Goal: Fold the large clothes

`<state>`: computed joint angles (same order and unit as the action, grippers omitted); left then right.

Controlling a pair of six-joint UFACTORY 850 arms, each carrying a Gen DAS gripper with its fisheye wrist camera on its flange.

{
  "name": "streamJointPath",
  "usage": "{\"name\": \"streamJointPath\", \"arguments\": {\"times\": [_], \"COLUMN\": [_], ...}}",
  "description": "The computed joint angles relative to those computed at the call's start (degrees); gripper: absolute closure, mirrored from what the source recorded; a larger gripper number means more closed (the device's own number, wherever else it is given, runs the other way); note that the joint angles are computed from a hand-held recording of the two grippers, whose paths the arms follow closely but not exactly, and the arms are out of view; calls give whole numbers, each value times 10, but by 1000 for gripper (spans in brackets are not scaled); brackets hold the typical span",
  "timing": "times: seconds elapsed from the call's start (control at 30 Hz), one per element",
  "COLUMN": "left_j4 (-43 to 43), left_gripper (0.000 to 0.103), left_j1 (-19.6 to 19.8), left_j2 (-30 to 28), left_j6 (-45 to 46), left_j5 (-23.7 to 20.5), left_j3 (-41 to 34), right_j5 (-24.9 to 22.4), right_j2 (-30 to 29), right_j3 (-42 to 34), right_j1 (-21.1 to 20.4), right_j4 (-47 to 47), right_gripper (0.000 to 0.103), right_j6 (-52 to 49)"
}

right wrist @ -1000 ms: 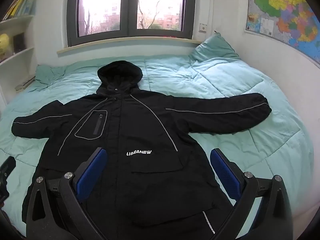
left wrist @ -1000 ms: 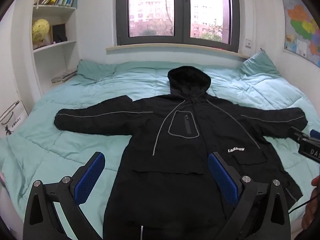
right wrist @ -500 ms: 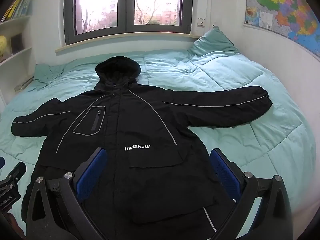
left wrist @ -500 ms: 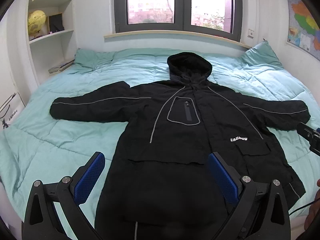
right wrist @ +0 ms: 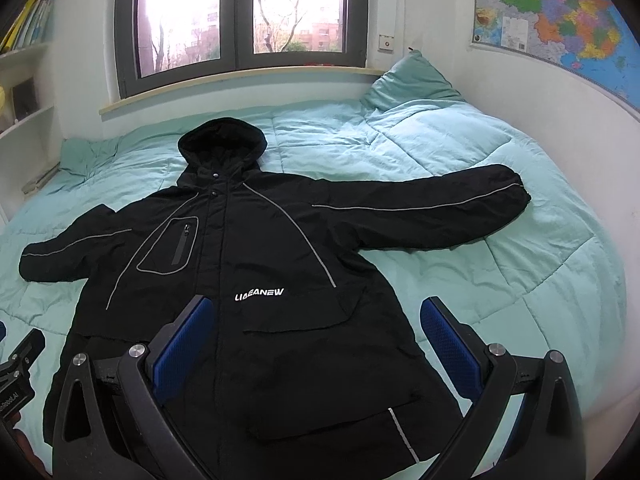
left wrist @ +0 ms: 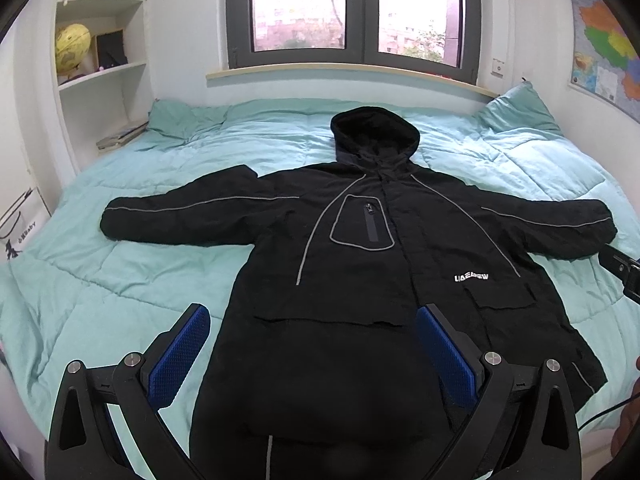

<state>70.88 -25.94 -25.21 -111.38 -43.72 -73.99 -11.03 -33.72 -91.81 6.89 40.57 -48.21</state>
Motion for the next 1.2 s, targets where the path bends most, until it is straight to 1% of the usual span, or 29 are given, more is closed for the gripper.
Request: {"name": "streamJointPath", "arguments": {"times": [0.3,0.6,0.7,0.77,0.87,1.0,1.2], "left_j4": [5,6,2,1,2,5,3], "left_gripper": [0,0,0,0,0,0,0], "left_j1": [-4,-4,-7,-7,-6,-8,-6], "left_j2": [9,14,10,10,13,11,11], "left_j6": [-9,-10,-13,-14,-15,-16,-17], "left_j5": [-5,-3,-19,-23,-16,-26,-20], "left_j3": [5,7,4,6,9,9,10], "right_j5": [4,3,1,-3,0,1,-1], "right_j2": [12,16,18,20,23,24,22], "right_j3": [13,17,21,25,29,32,29], "right_j1": [-5,-6,-6,-6,-5,-4,-5], "right_j4": [48,61,71,99,99,99,73], "right_gripper": [0,0,0,0,0,0,0], "right_j6": [-48,-62,-74,-105,-105,-103,-73]}}
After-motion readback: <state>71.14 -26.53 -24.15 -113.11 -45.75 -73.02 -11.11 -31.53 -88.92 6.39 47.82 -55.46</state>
